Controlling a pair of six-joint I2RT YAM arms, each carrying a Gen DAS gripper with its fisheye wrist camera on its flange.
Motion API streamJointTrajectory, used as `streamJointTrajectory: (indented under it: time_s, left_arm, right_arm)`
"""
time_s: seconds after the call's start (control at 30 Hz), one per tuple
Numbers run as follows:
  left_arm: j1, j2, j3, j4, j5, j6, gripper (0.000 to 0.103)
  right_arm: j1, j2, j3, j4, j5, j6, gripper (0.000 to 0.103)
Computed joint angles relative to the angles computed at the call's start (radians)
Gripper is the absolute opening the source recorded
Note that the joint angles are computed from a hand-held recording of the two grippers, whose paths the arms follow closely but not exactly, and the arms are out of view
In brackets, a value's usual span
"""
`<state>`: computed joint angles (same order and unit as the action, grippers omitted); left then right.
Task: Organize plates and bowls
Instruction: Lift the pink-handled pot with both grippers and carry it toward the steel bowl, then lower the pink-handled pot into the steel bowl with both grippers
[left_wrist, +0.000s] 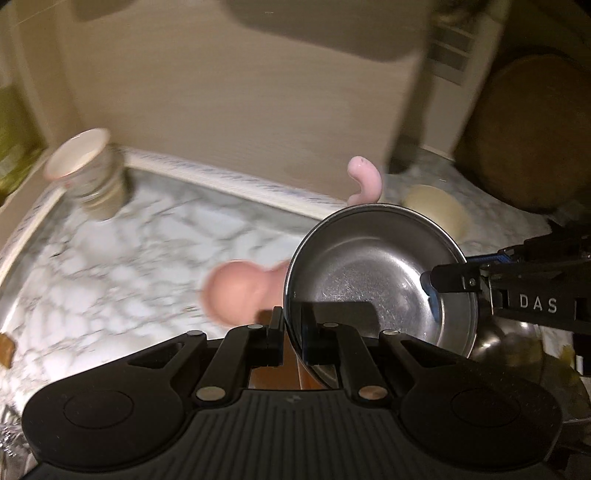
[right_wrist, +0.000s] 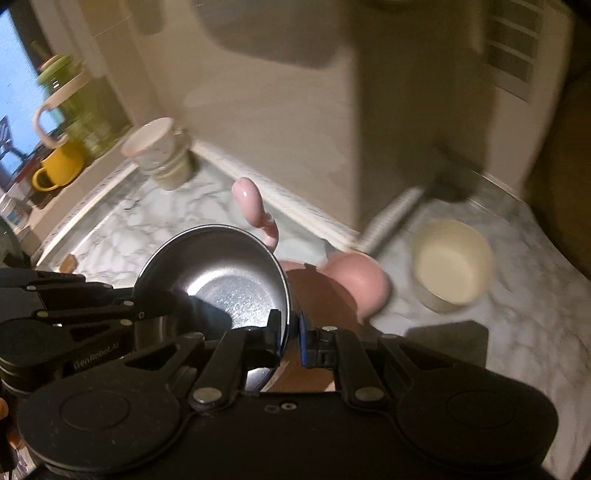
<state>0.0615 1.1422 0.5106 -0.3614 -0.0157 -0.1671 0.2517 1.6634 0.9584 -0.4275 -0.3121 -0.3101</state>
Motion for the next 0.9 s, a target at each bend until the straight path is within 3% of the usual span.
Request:
streamJointTrajectory:
  time_s: [0.4, 0.67, 0.9]
  left_arm:
    - [-0.423, 0.252, 0.135, 0.082, -0.099, -0.211, 0.008]
    - [-0.56, 0.431, 0.21, 0.143, -0.101, -0.264, 0.008]
    - [-0.617, 0.58, 0.263, 0.185, -0.092, -0.3, 0.008]
  right_arm:
    - [-0.335, -0.027, -0.017, -0.083, -0.05, -0.18, 0.01]
    - [-0.495, 0.042, 0.014, -0.118, -0.06, -0.277, 0.01]
    - [-0.54, 0.118, 0.008, -0.09, -0.02, -0.32, 0.01]
